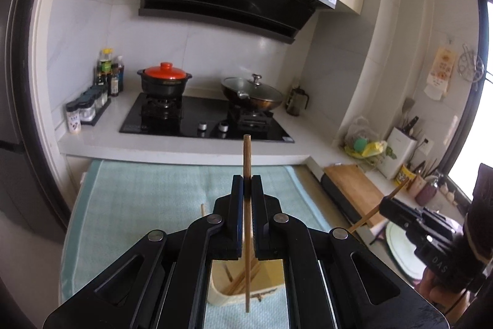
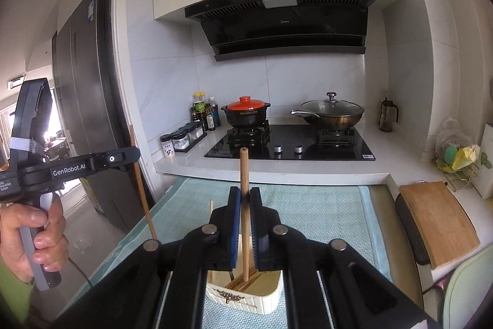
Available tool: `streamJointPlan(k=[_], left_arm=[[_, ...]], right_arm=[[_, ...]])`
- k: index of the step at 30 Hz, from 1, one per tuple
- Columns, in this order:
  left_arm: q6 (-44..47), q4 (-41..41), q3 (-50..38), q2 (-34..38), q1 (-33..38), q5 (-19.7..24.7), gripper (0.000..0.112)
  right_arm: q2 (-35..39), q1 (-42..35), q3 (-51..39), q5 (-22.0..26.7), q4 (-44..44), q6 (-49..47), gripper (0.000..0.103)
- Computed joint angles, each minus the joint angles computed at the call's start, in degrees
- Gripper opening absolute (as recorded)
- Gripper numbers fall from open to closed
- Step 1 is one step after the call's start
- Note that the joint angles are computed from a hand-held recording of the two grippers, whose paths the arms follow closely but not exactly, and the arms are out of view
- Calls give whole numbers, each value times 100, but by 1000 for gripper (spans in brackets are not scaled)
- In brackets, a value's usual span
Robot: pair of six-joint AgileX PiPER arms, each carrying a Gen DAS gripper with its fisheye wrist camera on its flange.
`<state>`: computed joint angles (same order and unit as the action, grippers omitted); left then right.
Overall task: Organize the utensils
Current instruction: 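Carry both held chopsticks up over the cream holder, then open the left tool dropping its chopstick in while the right tool releases its own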
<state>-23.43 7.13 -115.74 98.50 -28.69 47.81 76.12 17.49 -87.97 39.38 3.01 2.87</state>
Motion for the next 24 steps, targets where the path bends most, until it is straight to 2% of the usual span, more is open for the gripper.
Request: streamJointPlan(k=[4,7,12,14,15,16,17,18,19,21,24], left_arm=[[12,61,-925,927,29,241,2],[28,-38,-1279,1522,97,396,2],[-46,-72,-1267,2155,200,445,3],[-103,-24,-1167,2267,208,460,4],[-243,138,-1065,2264,175,481,9],[-312,232,-904,2208,161,462,26],[-382,324,-619,2064,143,338,38],[-562,540,-192,1822,97,102,64],[-858,907,257,1549,23,-168,79],[-1595,1870,1076,1010,-184,-535,90],[-2781,3292,1985,327,-585,-510,101]], right_arm=[[801,-13,-553,344,175,-225,6],[1467,-146,-878,640,600,-486,6],[2542,-529,-1284,928,1607,-862,7],[2929,-639,-1477,1036,2008,-1110,10],[3045,-624,-1528,1024,2020,-1160,10],[3096,-582,-1536,969,1930,-1172,19],[3060,-528,-1460,865,1820,-1163,33],[2967,-499,-1339,741,1782,-1183,39],[2833,-481,-1202,626,1783,-1209,44],[2514,-454,-928,441,1701,-1174,44],[1859,-340,-377,119,1260,-848,52]])
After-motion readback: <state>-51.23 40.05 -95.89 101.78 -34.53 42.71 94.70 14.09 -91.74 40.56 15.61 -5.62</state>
